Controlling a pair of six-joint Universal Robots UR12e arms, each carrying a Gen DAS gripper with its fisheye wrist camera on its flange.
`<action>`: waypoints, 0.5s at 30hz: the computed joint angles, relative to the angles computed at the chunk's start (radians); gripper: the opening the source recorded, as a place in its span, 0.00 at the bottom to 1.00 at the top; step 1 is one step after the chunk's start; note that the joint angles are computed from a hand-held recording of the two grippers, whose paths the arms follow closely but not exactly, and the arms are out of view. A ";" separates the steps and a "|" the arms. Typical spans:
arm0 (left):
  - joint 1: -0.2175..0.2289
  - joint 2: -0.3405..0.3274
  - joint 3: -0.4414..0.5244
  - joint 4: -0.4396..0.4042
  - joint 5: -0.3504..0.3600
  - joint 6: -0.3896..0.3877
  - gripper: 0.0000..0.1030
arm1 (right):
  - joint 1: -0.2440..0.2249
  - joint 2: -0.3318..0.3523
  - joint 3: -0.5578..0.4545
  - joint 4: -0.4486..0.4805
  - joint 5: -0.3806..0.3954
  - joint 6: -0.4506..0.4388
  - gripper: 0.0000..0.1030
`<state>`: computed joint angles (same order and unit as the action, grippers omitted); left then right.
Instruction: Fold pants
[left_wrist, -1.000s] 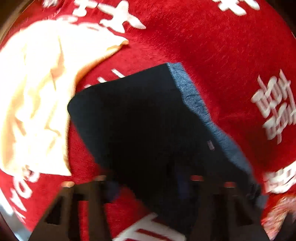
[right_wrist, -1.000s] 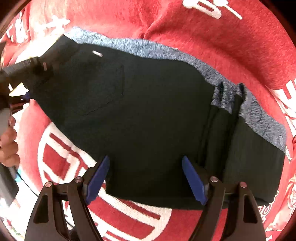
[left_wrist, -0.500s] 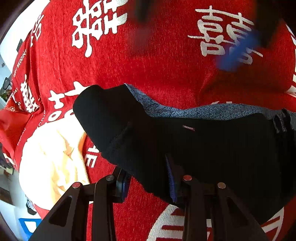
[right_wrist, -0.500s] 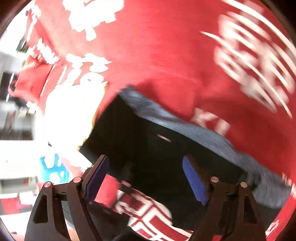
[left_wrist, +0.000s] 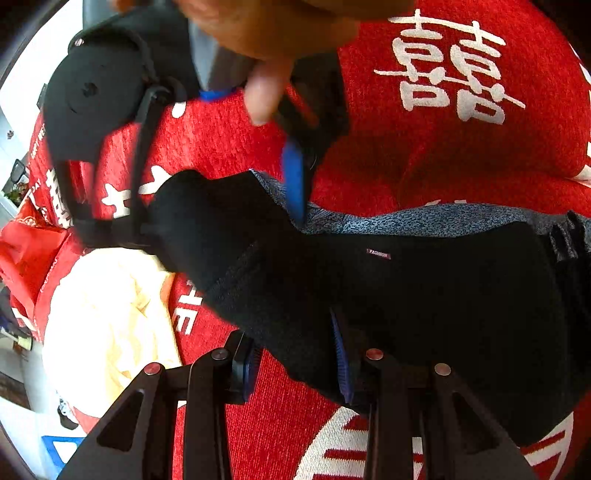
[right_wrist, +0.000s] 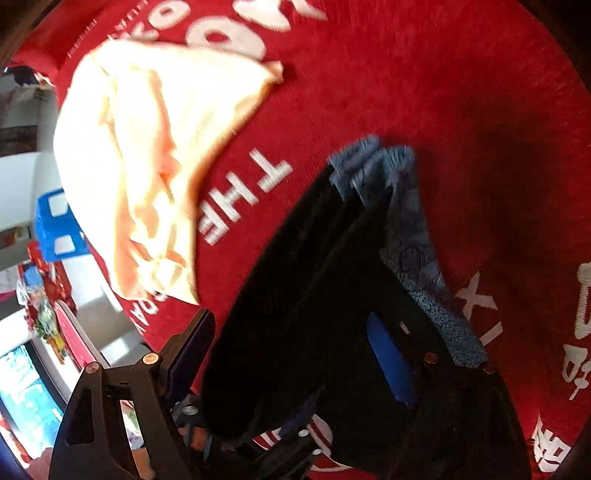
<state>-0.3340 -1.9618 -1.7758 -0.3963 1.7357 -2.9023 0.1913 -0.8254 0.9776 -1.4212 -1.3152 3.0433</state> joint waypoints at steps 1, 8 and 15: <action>0.000 0.002 0.001 -0.009 -0.011 0.001 0.34 | -0.004 -0.003 0.010 0.003 0.011 -0.001 0.36; -0.022 0.030 -0.007 0.038 -0.038 0.049 0.34 | -0.050 -0.108 0.164 -0.183 0.093 0.033 0.17; -0.061 0.078 -0.018 0.063 -0.083 0.104 0.34 | -0.132 -0.279 0.392 -0.412 0.220 0.092 0.17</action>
<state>-0.3947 -1.8838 -1.7933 -0.3331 1.6532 -2.7987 0.0591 -1.1048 1.3693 -1.8336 -1.0955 3.1353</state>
